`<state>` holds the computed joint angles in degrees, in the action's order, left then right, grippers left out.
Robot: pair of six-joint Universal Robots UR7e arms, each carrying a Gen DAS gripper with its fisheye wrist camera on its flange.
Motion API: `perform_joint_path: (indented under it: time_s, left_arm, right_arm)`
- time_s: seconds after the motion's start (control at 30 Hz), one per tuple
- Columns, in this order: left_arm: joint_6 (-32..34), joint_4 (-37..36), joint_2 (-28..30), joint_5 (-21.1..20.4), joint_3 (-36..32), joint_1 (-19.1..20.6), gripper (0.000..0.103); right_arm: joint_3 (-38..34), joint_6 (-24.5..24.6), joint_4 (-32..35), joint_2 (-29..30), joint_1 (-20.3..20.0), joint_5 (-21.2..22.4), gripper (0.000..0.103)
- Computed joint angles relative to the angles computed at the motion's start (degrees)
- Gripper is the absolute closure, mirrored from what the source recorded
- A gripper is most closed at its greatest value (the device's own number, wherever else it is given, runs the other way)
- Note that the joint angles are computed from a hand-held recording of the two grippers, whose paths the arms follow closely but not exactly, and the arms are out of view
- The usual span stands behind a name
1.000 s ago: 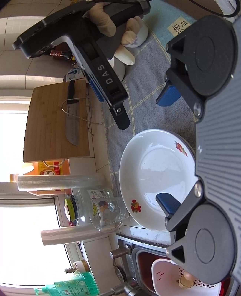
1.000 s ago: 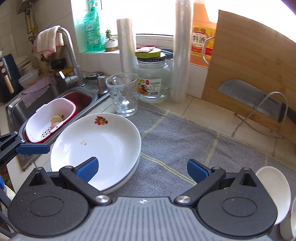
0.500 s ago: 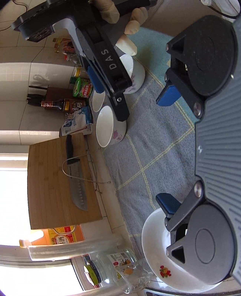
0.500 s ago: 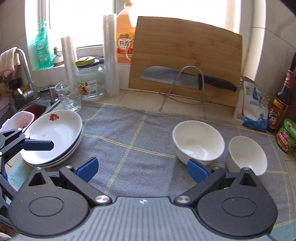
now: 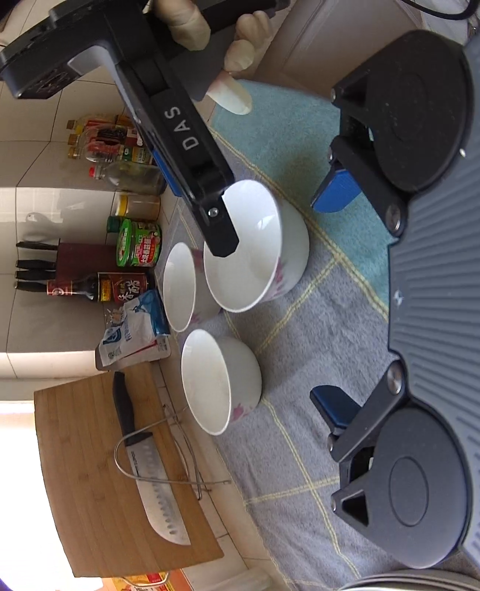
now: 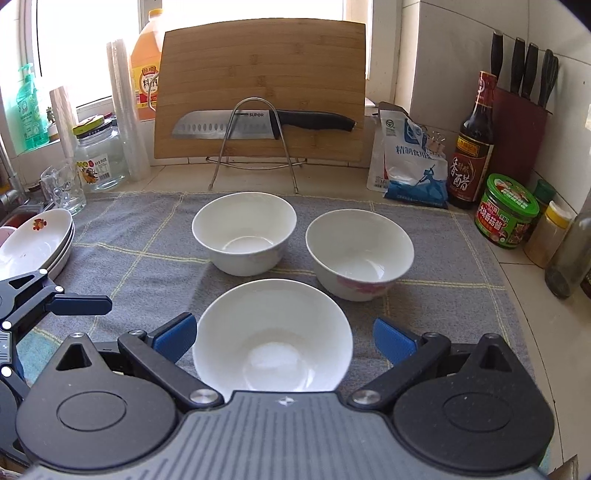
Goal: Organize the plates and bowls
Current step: 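Grasp the rim of a plain white bowl with the right tool, then lift the white bowl and carry it toward the plate stack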
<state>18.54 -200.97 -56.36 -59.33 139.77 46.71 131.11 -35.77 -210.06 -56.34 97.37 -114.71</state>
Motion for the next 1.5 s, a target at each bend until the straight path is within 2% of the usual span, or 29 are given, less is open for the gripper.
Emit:
perform_joint_path:
  time_s: [0.17, 0.37, 0.57, 0.7, 1.1, 1.5]
  left_arm:
    - [-1.1, -2.0, 5.4, 1.2, -2.0, -1.7, 0.004]
    - [-1.8, -5.2, 10.6, 3.9, -4.1, -3.4, 0.006]
    - [-3.9, -6.6, 13.1, 6.6, -5.3, -4.5, 0.013]
    - [-4.5, -7.3, 14.0, 7.5, -5.8, -4.8, 0.017]
    - [-5.1, -7.1, 14.2, 8.0, -6.1, -4.7, 0.019]
    - [-8.7, -2.9, 8.1, 9.2, -2.3, -6.1, 0.018]
  right_arm:
    - [0.3, -2.1, 6.8, -3.7, -4.3, 6.4, 0.001]
    - [-0.9, -4.6, 14.4, -6.3, -7.6, 12.4, 0.01]
    - [-3.2, -5.6, 20.5, -6.6, -9.5, 15.4, 0.022]
    - [-3.8, -6.4, 22.9, -6.7, -9.9, 16.3, 0.03]
    - [-4.3, -5.8, 24.4, -7.0, -9.6, 15.9, 0.031]
    - [-3.1, -6.3, 27.1, -8.4, -7.2, 16.6, 0.031]
